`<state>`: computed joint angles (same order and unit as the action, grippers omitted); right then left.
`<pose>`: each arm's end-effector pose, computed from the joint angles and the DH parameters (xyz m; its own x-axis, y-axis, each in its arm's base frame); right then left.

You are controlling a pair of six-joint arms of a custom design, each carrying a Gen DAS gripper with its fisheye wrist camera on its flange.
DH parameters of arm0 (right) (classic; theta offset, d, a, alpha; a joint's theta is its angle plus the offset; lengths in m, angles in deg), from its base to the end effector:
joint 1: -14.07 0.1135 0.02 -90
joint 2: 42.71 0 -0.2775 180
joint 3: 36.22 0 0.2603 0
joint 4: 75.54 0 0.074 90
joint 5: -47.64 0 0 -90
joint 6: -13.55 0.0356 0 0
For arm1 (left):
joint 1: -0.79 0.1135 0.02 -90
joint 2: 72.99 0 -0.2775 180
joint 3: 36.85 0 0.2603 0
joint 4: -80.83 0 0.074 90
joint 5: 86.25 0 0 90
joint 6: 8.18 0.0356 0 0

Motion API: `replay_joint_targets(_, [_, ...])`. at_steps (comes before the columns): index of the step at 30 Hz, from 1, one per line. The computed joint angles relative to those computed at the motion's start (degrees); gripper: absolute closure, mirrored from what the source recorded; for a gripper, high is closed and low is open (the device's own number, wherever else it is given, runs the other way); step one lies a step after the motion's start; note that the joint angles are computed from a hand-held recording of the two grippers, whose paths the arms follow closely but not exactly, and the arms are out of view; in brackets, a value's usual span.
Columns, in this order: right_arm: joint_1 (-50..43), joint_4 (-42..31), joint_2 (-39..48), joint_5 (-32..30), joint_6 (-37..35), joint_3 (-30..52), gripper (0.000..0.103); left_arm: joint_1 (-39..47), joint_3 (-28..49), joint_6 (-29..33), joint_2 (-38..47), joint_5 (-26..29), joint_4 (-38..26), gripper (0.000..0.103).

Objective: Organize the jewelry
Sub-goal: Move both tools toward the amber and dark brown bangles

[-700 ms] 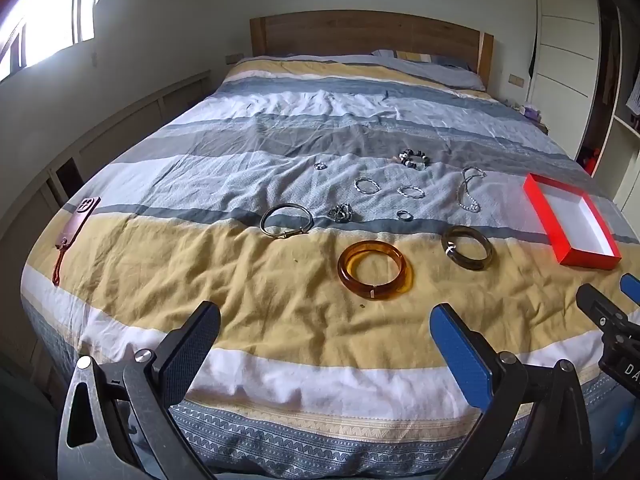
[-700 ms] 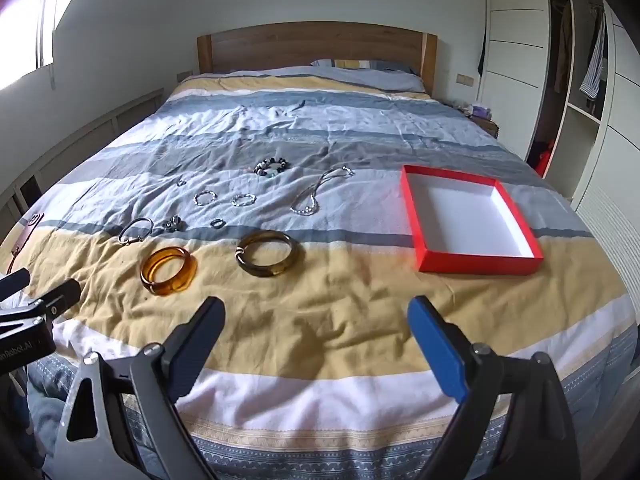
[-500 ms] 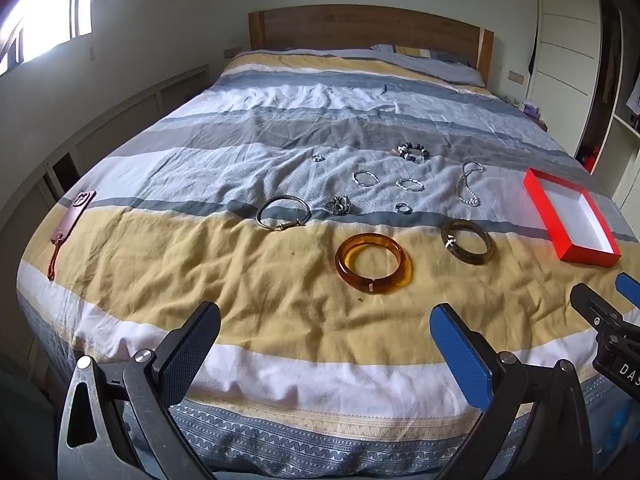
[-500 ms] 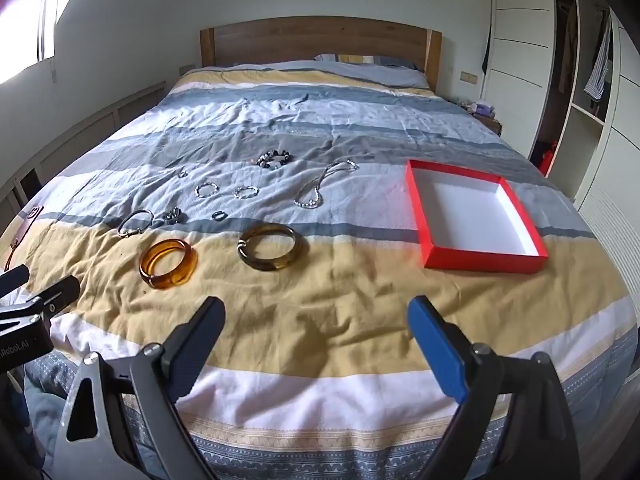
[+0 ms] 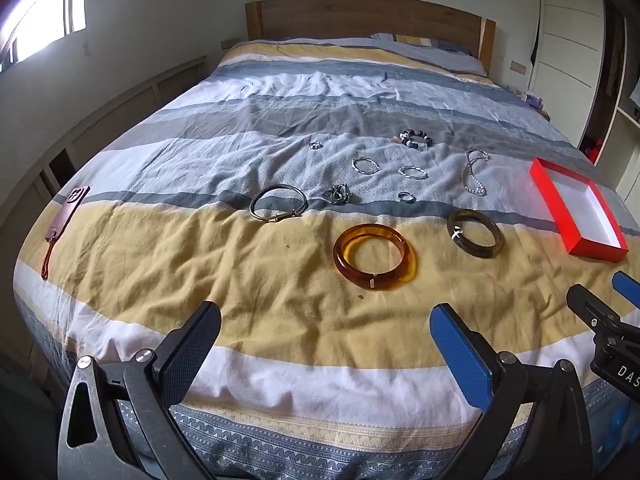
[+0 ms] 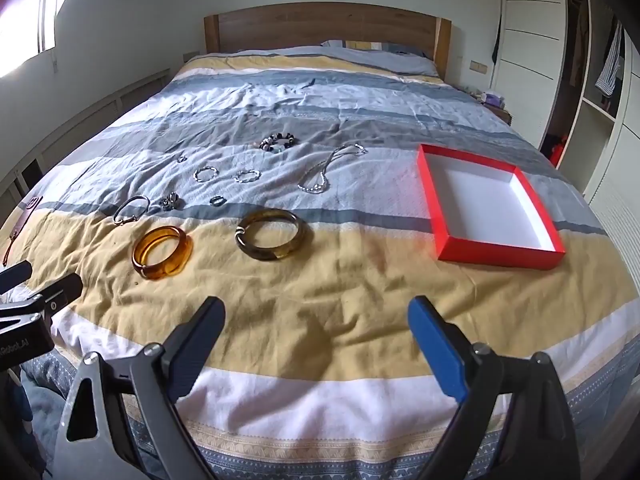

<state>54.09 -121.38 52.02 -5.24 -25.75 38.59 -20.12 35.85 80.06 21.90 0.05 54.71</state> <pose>0.2663 0.1955 0.2080 -0.6922 0.2244 -0.6859 0.3358 0.9414 -0.0308 0.3348 -0.1255 0.2099 -0.7070 0.2373 -0.6663 0.2945 0.9553 0.0277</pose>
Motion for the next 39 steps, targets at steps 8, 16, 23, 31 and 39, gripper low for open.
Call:
replay_joint_targets(8, [-0.71, 3.41, -0.25, -0.32, -1.79, -1.33, 0.01, 0.17, 1.0, 0.18, 1.82, 1.0, -0.05, 0.001])
replay_joint_targets(16, [-1.94, 6.62, 0.25, -1.74, -3.13, -3.03, 0.01, 0.68, 2.08, 1.77, 3.33, 1.38, -0.37, 0.001])
replay_joint_targets(23, [-2.62, 8.47, 1.21, -3.07, -4.04, -3.69, 0.01, 0.86, 1.59, 2.79, 3.97, 0.99, 1.14, 0.001])
replay_joint_targets(31, [-4.68, 8.92, 1.77, -4.71, -4.51, -3.69, 0.01, 0.89, 4.08, 2.86, 6.65, -0.82, 0.54, 0.001])
replay_joint_targets(39, [-6.93, 9.47, 2.85, -7.89, -5.42, -3.12, 0.01, -0.23, 6.57, 3.17, 8.84, -3.05, 0.54, 0.001])
